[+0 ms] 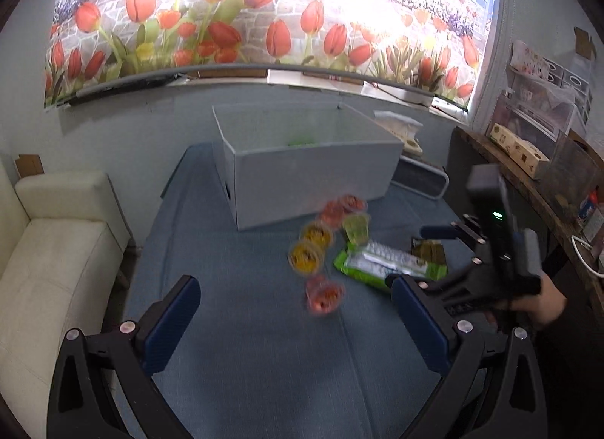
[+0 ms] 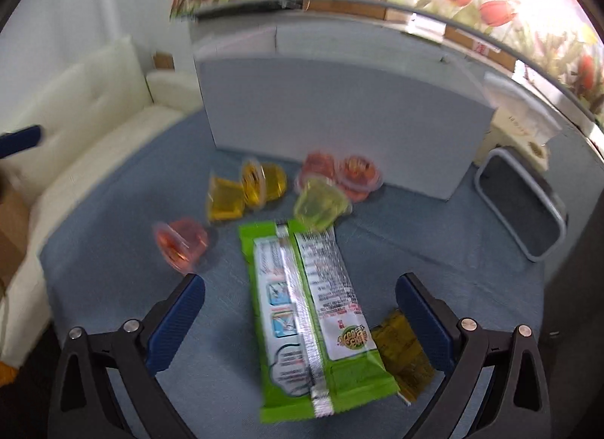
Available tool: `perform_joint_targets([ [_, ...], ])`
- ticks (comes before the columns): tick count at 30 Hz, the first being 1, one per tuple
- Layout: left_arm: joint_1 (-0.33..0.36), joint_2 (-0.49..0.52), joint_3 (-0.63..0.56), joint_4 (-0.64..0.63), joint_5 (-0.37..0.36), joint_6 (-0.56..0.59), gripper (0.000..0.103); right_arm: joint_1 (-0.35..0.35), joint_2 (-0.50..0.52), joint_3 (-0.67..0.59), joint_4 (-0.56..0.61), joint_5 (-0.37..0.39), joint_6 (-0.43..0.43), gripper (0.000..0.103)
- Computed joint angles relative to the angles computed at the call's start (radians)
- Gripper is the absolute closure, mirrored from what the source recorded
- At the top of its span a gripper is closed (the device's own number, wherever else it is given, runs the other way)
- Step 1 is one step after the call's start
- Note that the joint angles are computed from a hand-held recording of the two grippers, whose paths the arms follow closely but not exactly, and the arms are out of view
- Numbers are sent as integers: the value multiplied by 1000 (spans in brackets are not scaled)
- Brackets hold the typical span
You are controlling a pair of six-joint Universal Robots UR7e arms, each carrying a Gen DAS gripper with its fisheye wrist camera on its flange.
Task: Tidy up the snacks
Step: 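Lower the right gripper onto a green snack bar packet and grasp it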
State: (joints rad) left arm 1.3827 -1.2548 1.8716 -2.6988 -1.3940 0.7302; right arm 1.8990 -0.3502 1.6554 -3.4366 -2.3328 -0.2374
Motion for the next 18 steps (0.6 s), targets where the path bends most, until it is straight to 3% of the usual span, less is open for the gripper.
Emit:
perform_joint_targets([
  [3,10,-15,18,3,17,5,0,-28,5,-11,60,5,20,0],
  [7,20,-13,16,10,26,-2,0,-47,8,-3,42,27,16,0],
  [8,23,-10,13,12,25,-7,0,-49,9,2,32,37,5,4],
  [9,24,-6,9,17,28,-15,0,-51,8,5,37,44,5,19],
  [10,26,-2,6,19,30,-18,0,-52,9,5,51,32,15,23],
  [18,30,27,-2,27,40,-26,0,-22,5,47,11,47,24,29],
])
